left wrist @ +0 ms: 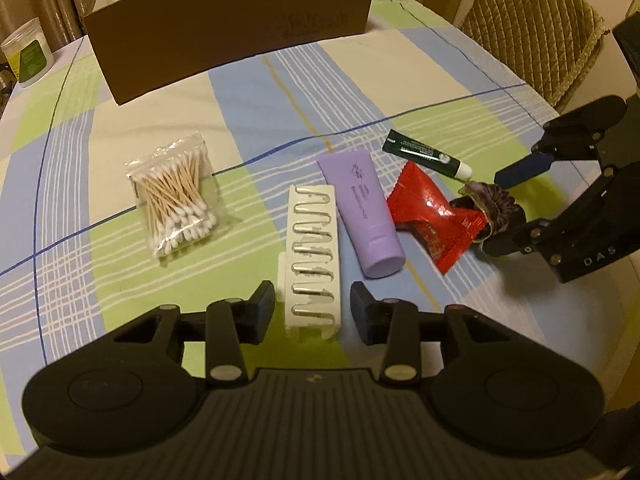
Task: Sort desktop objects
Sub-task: 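Grasp the white comb holder with the left tool while the right tool grasps the scrunchie, then lift and carry the comb holder and scrunchie with both tools over the box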
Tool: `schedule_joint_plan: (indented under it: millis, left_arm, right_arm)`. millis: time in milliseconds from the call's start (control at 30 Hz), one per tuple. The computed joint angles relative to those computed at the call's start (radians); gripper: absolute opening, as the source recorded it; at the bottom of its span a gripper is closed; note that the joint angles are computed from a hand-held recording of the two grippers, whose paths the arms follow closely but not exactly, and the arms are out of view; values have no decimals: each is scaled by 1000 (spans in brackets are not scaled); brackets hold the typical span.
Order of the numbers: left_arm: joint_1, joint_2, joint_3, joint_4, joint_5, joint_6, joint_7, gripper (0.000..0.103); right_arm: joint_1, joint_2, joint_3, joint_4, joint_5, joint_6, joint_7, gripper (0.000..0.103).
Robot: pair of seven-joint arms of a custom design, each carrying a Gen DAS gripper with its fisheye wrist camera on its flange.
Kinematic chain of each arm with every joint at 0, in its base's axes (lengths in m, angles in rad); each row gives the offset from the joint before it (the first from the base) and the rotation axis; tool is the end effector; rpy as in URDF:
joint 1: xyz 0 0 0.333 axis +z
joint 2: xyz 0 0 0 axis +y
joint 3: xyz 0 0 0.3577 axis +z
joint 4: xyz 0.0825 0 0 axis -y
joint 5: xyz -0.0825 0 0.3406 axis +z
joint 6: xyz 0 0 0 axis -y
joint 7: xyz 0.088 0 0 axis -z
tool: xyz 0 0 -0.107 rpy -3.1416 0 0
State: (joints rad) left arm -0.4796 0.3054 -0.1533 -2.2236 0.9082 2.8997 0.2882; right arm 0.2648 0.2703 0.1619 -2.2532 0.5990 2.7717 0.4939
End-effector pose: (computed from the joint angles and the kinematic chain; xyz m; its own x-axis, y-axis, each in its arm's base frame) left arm 0.4195 -0.3610 0.3410 -0.1933 -0.9796 0.0556 -0.8749 0.1465 -0.4616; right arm 0.5076 0.2001 0.3402 0.8224 -0.5661 -0.0564 -0.5416 -0.7486 -0.3825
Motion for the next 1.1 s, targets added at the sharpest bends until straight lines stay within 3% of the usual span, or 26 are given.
schedule_joint_plan:
  millis: [33, 100, 167, 200, 300, 567, 1100]
  left_arm:
    - [-3, 0, 3, -1, 4, 0, -6, 36]
    - [-5, -2, 6, -4, 11, 2, -17, 35]
    - [-4, -4, 6, -6, 16, 2, -19, 35]
    - [-2, -4, 5, -7, 18, 3, -17, 35]
    - [2, -7, 2, -10, 19, 4, -12, 34]
    - [5, -12, -5, -16, 18, 1, 4, 23]
    - [24, -93, -4, -51, 96, 18, -66, 22]
  right_arm:
    - [1, 1, 0, -1, 1, 4, 0, 67]
    - [3, 0, -3, -2, -2, 4, 10, 38]
    - [6, -3, -8, -3, -10, -2, 26, 38]
    - [7, -7, -9, -8, -12, 2, 28, 30]
    - [3, -26, -5, -22, 0, 8, 30, 22]
    - [4, -88, -6, -60, 56, 17, -1, 20]
    - [32, -166, -21, -63, 151, 4, -78, 20]
